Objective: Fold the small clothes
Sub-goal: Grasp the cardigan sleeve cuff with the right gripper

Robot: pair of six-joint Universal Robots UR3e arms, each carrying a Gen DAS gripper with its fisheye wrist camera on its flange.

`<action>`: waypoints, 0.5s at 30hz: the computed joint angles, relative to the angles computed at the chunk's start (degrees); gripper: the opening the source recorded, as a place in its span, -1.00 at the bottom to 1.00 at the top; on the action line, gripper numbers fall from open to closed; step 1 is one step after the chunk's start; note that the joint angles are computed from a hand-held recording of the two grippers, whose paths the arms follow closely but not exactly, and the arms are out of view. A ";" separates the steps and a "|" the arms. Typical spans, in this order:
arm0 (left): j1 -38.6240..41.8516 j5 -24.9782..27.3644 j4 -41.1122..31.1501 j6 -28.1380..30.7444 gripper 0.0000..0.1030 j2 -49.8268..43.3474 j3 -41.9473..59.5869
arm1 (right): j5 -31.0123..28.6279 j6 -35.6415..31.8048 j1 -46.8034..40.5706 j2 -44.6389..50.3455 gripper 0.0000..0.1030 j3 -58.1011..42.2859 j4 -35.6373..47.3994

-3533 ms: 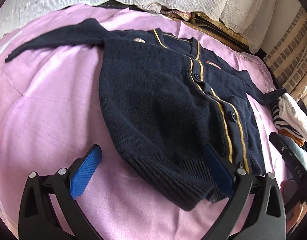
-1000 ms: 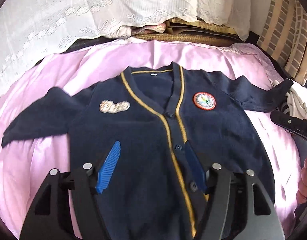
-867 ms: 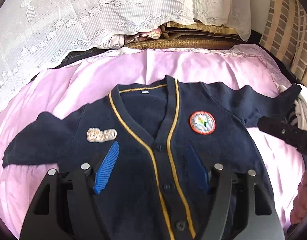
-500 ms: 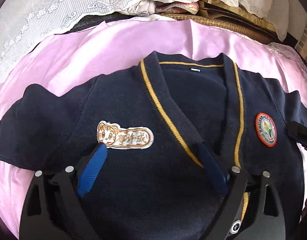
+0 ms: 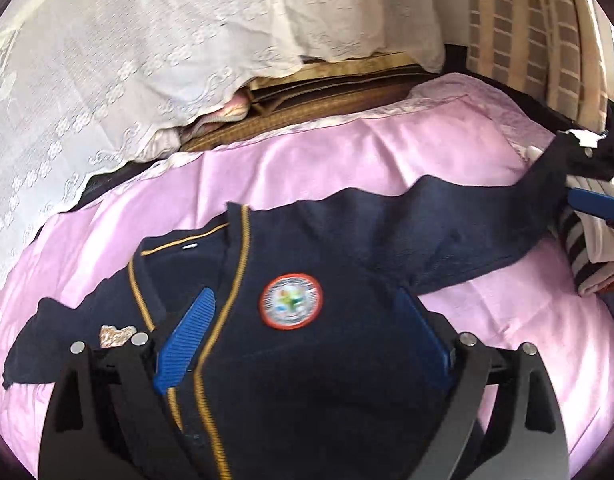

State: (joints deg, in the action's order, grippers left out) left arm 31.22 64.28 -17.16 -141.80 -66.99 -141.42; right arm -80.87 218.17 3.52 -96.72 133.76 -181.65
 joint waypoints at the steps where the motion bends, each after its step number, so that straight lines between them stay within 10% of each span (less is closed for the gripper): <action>1: -4.09 2.45 2.52 -2.59 0.72 -2.17 0.08 | 1.04 -0.02 -1.16 -0.45 0.20 0.57 -0.13; 5: -13.48 7.24 3.28 -10.95 0.43 -12.76 4.61 | -3.39 0.16 -0.55 0.05 0.04 -1.57 3.00; 10: -16.95 10.82 8.39 -13.11 0.35 -20.57 5.06 | -5.78 -1.56 -5.72 -3.71 -0.87 -0.68 10.83; 15: -14.47 8.46 7.14 -12.07 0.44 -19.98 4.44 | -7.25 -2.91 -4.71 -1.78 -0.94 -4.63 16.41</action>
State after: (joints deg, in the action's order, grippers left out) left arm 16.74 72.74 -10.02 -153.87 -86.97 -136.98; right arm -88.12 215.26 -1.20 -98.50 129.13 -165.24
